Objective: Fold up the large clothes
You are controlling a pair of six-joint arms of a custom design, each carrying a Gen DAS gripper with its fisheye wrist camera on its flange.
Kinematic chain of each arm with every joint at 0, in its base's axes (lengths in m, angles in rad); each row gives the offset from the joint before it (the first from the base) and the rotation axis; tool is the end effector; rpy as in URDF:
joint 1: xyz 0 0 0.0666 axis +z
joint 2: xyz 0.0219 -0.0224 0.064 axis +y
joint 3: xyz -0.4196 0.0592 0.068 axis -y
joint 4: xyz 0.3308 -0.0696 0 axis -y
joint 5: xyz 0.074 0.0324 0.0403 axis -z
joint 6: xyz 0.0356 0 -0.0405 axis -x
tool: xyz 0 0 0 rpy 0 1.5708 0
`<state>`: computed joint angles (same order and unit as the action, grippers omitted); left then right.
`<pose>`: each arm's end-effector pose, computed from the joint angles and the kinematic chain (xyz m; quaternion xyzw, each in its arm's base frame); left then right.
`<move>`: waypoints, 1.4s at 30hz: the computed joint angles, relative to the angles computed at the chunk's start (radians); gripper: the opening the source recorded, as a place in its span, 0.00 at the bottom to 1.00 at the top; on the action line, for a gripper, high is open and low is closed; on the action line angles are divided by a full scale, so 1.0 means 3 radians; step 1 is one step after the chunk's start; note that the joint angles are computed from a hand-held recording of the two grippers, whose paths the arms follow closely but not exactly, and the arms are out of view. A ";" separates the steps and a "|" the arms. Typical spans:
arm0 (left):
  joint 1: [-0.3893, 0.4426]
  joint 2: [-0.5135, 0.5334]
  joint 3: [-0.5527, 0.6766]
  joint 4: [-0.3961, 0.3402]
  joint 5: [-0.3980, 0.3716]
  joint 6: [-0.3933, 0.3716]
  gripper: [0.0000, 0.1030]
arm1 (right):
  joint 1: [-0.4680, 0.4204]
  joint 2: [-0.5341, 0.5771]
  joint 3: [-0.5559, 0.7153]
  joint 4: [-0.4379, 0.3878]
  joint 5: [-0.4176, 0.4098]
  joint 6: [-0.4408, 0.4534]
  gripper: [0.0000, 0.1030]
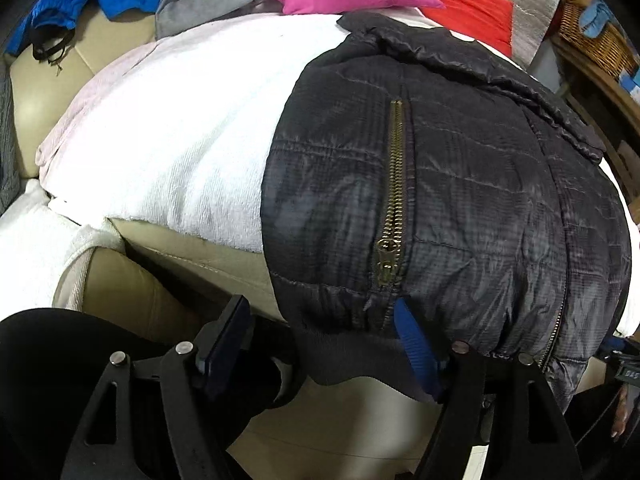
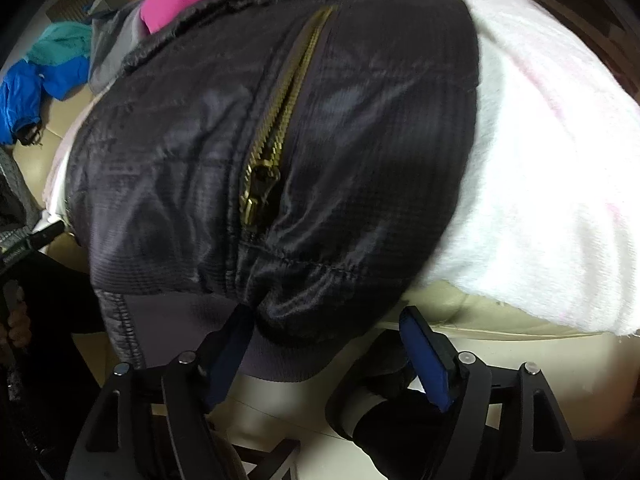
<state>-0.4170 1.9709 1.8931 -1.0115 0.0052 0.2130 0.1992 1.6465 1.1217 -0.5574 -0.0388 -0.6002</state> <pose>0.5743 -0.2550 0.3676 0.0995 0.9660 -0.0763 0.2259 0.4497 0.0918 0.2813 0.1886 0.9516 0.1114 0.2154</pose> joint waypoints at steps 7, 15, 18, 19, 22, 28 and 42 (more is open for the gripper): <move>0.0071 -0.0013 -0.0060 0.0058 0.0083 0.0003 0.73 | -0.0032 0.0006 -0.0098 0.0249 -0.0111 -0.0066 0.61; 0.0167 -0.0046 -0.0120 0.0102 0.0144 0.0017 0.73 | 0.0118 -0.0497 -0.0478 0.1062 -0.0231 0.0230 0.23; 0.0166 -0.0059 -0.0124 0.0099 0.0140 0.0020 0.73 | 0.0057 -0.0479 -0.0486 0.1160 -0.0398 0.0188 0.25; 0.0166 -0.0060 -0.0125 0.0098 0.0140 0.0018 0.73 | 0.0027 -0.0418 -0.0450 0.1080 -0.0447 0.0129 0.26; 0.0165 -0.0073 -0.0138 0.0105 0.0143 0.0015 0.73 | -0.0070 -0.0121 -0.0214 0.0555 -0.0507 0.0016 0.32; 0.0146 -0.0072 -0.0147 0.0129 0.0148 0.0039 0.73 | 0.0093 -0.0055 -0.0167 0.0533 -0.0342 0.0156 0.23; 0.0273 -0.0176 -0.0222 0.0262 0.0288 0.0294 0.73 | 0.0119 -0.0726 -0.0018 0.1438 0.0232 0.0225 0.10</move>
